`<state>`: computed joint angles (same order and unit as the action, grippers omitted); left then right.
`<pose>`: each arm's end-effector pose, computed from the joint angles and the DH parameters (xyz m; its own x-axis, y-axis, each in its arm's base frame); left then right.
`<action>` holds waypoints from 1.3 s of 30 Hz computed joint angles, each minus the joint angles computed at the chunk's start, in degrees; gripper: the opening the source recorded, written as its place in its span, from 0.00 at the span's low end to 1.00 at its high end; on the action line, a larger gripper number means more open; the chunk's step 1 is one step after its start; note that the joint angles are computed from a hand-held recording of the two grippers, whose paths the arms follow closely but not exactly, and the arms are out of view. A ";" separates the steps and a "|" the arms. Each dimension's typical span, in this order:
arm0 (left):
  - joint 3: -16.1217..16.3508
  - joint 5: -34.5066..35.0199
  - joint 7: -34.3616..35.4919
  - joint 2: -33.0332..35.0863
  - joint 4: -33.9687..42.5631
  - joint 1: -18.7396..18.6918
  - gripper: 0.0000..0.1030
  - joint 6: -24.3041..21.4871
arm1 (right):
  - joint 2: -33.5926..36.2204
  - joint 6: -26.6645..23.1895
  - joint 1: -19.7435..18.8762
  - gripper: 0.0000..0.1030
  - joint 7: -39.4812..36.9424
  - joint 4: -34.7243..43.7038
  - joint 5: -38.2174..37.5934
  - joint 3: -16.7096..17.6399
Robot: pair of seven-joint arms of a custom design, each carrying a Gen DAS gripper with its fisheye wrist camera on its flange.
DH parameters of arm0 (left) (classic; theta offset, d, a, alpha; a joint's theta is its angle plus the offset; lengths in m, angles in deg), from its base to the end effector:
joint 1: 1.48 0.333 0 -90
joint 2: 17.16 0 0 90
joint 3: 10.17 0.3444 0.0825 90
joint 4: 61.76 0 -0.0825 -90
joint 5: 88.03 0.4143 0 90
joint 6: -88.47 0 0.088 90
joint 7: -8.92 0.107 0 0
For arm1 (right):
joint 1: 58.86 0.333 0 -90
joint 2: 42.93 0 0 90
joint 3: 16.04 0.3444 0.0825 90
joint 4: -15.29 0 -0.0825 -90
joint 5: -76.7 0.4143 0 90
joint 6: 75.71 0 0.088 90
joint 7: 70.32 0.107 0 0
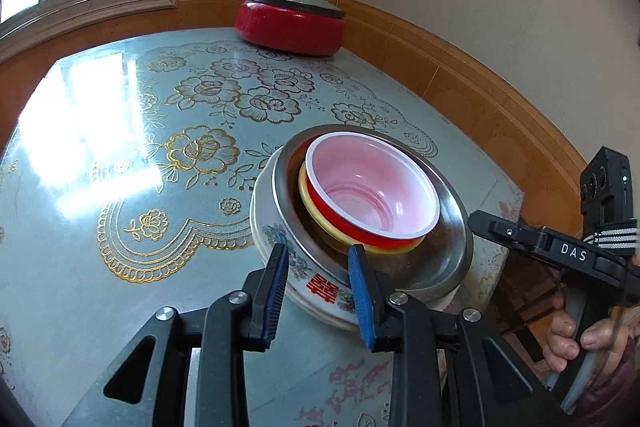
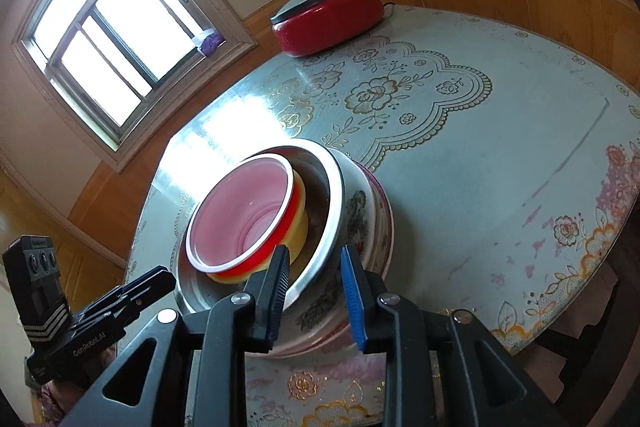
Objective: Organize plates and bowls
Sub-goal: 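Open the left gripper and withdraw from the steel bowl rim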
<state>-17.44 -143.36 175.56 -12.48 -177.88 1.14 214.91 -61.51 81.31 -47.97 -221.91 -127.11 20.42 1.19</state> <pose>0.6098 -0.0761 0.4436 -0.7898 -0.5419 0.2874 -0.5720 0.4814 -0.6641 0.4088 0.2609 0.4576 -0.4695 -0.7537 -0.4599 -0.4776 0.6549 -0.5857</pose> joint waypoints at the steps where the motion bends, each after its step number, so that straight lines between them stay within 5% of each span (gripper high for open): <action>1: 0.24 -0.61 0.42 -0.34 -0.31 0.34 0.29 -0.09 | -0.44 0.83 0.12 0.25 0.37 -0.72 -0.32 0.06; 16: -0.24 0.89 -0.78 -1.65 -5.79 -0.87 0.26 8.84 | 1.50 11.35 -3.90 0.26 6.84 -3.39 -7.20 1.76; 29: -0.19 -0.39 0.38 -1.10 -5.14 -1.27 0.27 5.25 | 1.59 13.84 -4.37 0.26 7.06 -3.80 -9.54 0.50; 34: -0.38 -2.14 4.72 -2.80 -7.65 -2.17 0.36 7.55 | 1.72 13.90 -4.62 0.26 5.45 -3.72 -8.68 0.69; 39: 0.41 -2.46 1.22 -2.15 -6.78 -1.67 0.36 5.30 | 1.50 13.26 -4.43 0.26 3.46 -3.79 -7.45 0.82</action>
